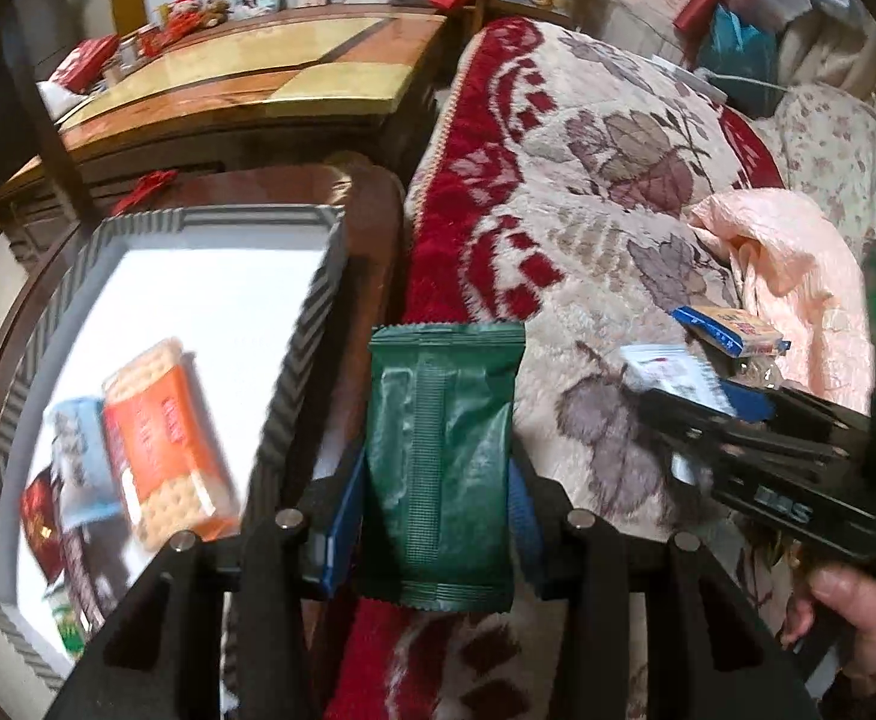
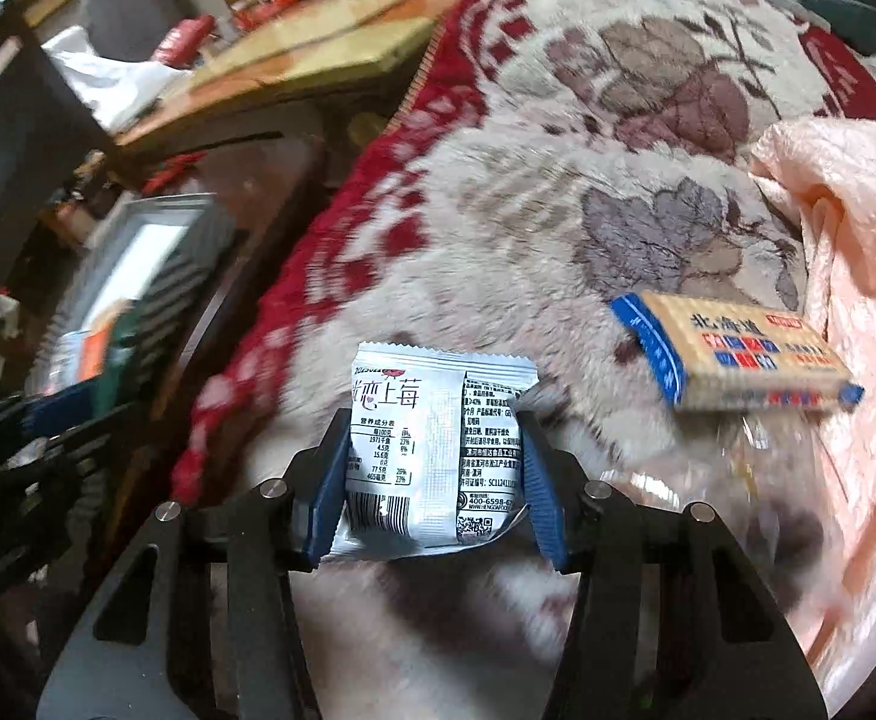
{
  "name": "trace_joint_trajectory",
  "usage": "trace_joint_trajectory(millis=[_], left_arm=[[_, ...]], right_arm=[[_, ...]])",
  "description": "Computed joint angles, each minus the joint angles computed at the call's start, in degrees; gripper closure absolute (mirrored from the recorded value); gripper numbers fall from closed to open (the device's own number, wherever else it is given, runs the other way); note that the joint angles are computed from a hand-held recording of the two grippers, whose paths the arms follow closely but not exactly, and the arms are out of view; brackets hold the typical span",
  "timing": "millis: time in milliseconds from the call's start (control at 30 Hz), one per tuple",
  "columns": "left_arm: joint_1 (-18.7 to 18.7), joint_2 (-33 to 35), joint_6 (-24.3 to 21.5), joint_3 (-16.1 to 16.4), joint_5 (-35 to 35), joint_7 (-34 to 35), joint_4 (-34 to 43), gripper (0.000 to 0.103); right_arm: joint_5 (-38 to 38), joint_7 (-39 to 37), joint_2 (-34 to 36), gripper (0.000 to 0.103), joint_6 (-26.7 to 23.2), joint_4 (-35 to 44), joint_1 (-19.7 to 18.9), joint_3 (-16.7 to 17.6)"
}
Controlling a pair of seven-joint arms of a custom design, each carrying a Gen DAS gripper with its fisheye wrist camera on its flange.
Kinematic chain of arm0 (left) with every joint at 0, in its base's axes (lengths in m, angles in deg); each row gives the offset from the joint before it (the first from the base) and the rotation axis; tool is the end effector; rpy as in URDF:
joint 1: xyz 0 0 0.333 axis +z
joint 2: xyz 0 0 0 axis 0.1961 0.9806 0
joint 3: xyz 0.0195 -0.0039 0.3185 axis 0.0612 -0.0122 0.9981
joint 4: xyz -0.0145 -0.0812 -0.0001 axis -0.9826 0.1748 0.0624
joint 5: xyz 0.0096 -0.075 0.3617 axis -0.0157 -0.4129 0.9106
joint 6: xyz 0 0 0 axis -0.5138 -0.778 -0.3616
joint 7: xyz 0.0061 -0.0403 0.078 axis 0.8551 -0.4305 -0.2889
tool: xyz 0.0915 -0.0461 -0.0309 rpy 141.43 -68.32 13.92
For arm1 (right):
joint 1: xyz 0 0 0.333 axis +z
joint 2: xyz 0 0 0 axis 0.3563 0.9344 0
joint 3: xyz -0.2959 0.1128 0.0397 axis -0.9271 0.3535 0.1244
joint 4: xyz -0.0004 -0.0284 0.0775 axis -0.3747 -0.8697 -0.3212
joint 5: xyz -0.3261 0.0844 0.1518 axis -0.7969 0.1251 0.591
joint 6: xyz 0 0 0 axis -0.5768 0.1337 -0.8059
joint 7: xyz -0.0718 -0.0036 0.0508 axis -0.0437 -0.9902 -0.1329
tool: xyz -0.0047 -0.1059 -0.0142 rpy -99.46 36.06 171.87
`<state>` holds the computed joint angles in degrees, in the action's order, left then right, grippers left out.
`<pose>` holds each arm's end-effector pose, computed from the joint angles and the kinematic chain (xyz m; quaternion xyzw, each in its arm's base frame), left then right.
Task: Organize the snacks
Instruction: 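Carry both held packets over the striped white tray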
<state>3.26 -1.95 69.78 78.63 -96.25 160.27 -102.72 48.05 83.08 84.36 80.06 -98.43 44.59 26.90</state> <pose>0.5256 -0.1571 0.4295 -0.4758 0.8400 -0.2467 0.0846 0.4540 0.3001 0.4238 -0.5828 0.7666 -0.0854 0.2556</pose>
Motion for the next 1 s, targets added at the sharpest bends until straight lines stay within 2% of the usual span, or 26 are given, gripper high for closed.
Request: trace_joint_trajectory(millis=[133, 300, 667, 1000], left_arm=[[0.4, -2.4, 1.7, 0.4, 0.6, -0.4, -2.8, 0.057], [1.3, -5.0, 3.3, 0.9, 0.2, -0.1, -5.3, 0.057], [4.7, -7.6, 4.8, 2.7, -0.6, 0.3, -6.6, 0.057], [7.9, -7.1, 5.3, 4.3, -1.2, -0.7, -5.8, 0.057]], right_arm=[[-3.7, 4.3, -1.8, 0.051, 1.8, -0.9, 1.1, 0.7], [-4.4, 4.2, -0.9, 0.051, 0.9, 2.0, 2.7, 1.7], [-0.5, -3.5, 5.0, 0.051, -1.8, 12.1, 5.4, 3.5], [1.2, -9.4, 9.9, 0.051, -5.6, 20.8, 7.4, 4.2]])
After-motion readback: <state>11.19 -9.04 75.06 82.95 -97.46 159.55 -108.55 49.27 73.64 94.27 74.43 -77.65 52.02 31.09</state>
